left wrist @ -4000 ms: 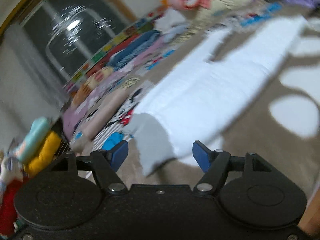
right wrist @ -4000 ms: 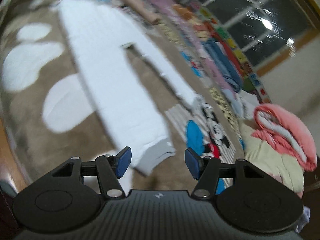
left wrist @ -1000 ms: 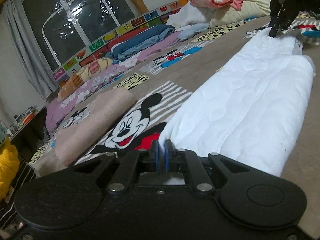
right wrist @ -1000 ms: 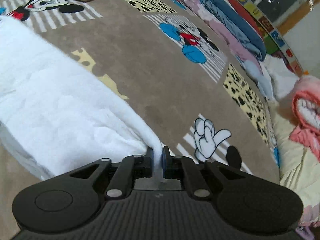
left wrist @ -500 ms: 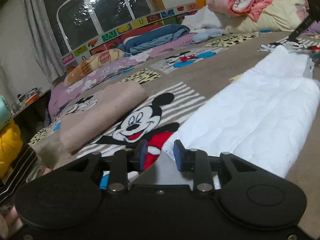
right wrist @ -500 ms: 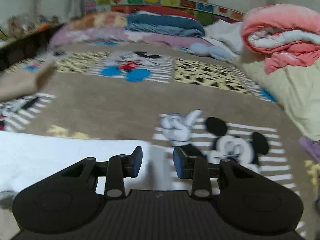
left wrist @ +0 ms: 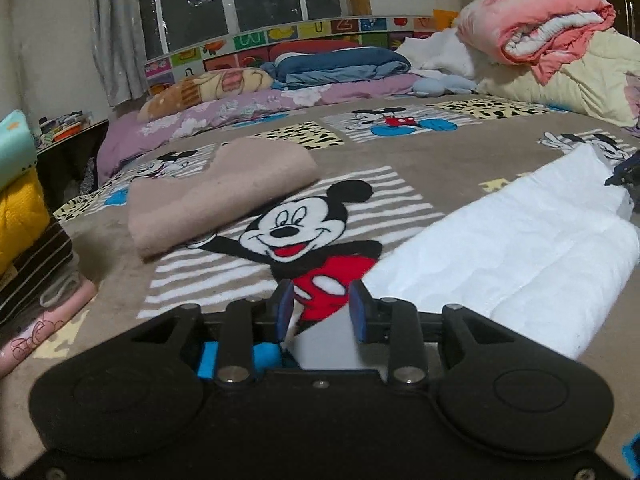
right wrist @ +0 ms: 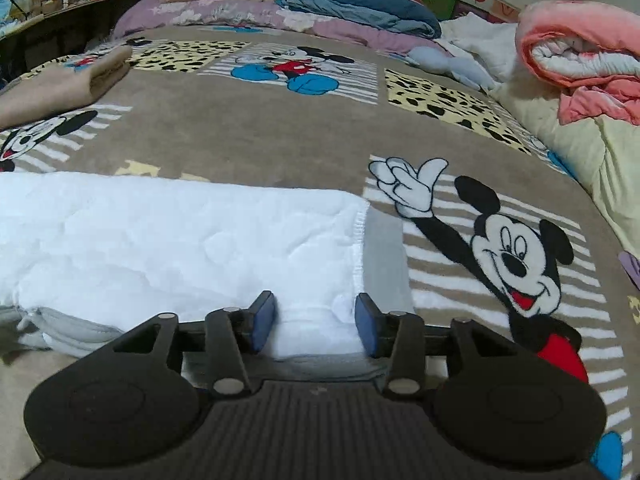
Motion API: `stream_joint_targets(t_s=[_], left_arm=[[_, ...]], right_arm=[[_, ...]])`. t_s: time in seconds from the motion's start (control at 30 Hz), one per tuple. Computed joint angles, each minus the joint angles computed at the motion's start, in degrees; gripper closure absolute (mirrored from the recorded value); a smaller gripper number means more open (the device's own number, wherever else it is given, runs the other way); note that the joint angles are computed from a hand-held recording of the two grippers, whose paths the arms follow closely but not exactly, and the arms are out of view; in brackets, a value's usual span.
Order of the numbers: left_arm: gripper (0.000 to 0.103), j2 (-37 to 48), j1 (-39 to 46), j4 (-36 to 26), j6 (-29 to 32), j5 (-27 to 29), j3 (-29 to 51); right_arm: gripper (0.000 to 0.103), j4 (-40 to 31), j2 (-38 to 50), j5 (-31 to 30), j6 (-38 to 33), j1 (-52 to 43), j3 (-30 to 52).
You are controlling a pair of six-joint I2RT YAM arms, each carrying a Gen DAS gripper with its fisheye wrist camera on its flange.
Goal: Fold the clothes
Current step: 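Open both grippers and pull them back from the folded garment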
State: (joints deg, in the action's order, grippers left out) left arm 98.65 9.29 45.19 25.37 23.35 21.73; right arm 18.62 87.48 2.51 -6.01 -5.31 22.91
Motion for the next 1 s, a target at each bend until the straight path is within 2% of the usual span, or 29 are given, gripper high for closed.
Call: stream_joint_targets(t_s=[0.07, 0.2, 0.37, 0.43, 0.47, 0.6, 0.63, 0.7, 0.77, 0.87, 0.93, 1.0], left_arm=[[0.074, -0.04, 0.16, 0.09, 0.15, 0.21, -0.17], [0.074, -0.53, 0.24, -0.24, 0.1, 0.3, -0.22], [0.074, -1.6, 1.17, -2.68, -0.57, 1.95, 0.55], [0.074, -3.31, 2.08, -5.1, -1.36, 4.84, 0.6], [0.074, -3.94, 2.61, -5.71, -1.41, 6.67, 0.45], [0.074, -4.2, 4.25, -10.84, -0.2, 16.03, 1.42], [0.074, -3.73, 3.73, -12.39, -0.4, 17.4, 1.94], [0.074, -2.0, 1.96, -14.44, -0.71, 17.69, 3.38], [0.074, -0.15, 0.12, -16.03, -1.25, 17.45, 4.83], [0.073, 2.8, -4.21, -14.45, -3.55, 12.31, 6.13], [0.073, 2.89, -5.51, -14.25, -3.27, 10.68, 6.05], [0.073, 2.84, -6.45, -14.16, -2.77, 9.38, 5.79]], right_arm=[[0.051, -0.11, -0.03, 0.19, 0.44, -0.27, -0.02], [0.05, -0.22, 0.31, 0.75, 0.71, -0.65, 0.2], [0.051, -3.84, -1.04, 8.49, 3.69, 3.6, 1.77], [0.053, -2.8, -2.68, 13.93, 3.94, 7.14, 1.03], [0.054, -1.38, -4.02, 14.8, 3.42, 8.86, 0.19], [0.057, 0.81, -6.08, 11.9, 4.21, 13.66, 0.07], [0.057, 1.72, -5.88, 7.65, 4.97, 13.78, 0.3], [0.057, 2.88, -4.57, 1.21, 6.6, 14.45, 1.38], [0.057, 2.75, -1.36, -0.79, 7.44, 16.49, 3.8], [0.057, 3.14, 3.37, -2.29, 8.68, 17.24, 6.34], [0.056, 2.32, 6.56, 0.33, 8.94, 16.96, 7.52], [0.057, 5.67, 7.36, -2.87, 8.25, 13.42, 5.26]])
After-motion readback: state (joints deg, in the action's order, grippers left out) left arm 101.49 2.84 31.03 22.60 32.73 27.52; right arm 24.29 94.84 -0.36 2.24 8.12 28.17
